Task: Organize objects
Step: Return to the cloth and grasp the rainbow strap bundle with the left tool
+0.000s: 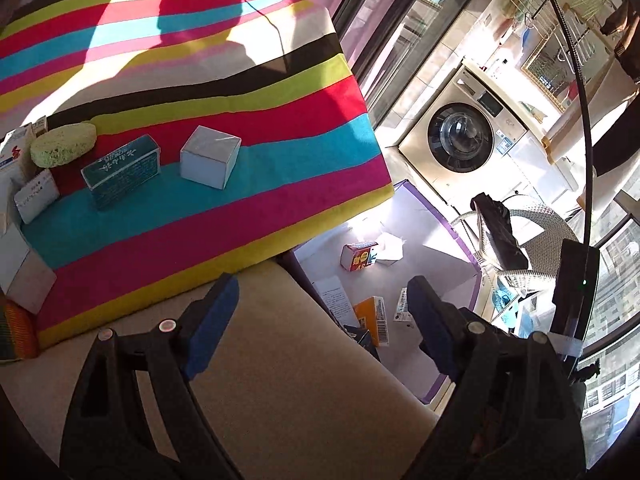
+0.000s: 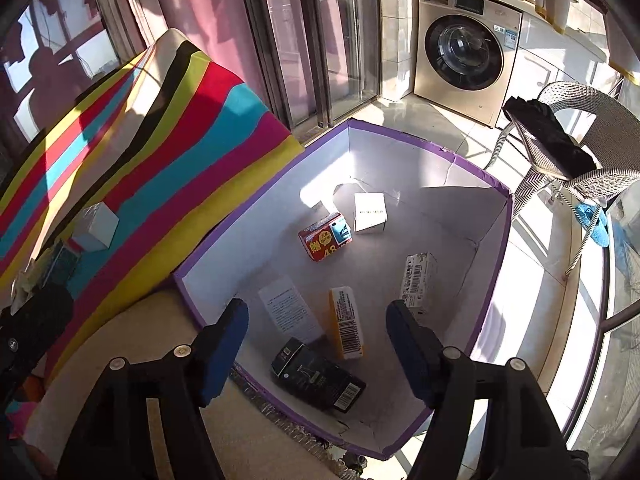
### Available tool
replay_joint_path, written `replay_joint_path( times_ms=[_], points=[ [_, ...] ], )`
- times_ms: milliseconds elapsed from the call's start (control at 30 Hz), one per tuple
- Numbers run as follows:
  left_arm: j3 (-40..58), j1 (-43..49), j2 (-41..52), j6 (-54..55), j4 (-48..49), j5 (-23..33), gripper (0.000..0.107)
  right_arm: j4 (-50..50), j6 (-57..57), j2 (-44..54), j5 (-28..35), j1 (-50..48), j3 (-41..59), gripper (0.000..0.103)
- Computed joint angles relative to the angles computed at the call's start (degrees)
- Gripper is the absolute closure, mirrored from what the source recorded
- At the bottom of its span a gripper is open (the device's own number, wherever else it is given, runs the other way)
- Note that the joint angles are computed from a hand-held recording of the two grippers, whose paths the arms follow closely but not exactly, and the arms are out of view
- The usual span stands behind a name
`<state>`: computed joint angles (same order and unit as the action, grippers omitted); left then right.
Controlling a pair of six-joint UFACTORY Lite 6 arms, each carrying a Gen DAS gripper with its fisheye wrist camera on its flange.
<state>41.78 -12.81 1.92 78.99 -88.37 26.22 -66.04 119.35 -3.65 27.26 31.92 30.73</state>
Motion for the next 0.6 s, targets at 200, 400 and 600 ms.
replay_joint_path(
  times_ms=[200, 400, 600],
  points=[
    [-9.27, 9.01, -9.88, 0.27, 4.14, 1.60, 0.019, 0.34, -0.98, 5.69, 3.63, 6.99, 7.01, 0.031],
    [-14.39, 22.83, -15.34, 0.53, 8.74, 3.27, 0.019, -1.37, -2.83, 13.90, 4.57, 14.01, 16.53, 0.031],
    [-16.42, 38.71, -16.96, 4.95, 11.99, 10.12, 0.019, 1.84, -16.53, 23.67, 5.17, 19.54, 28.80, 0.031]
  ],
)
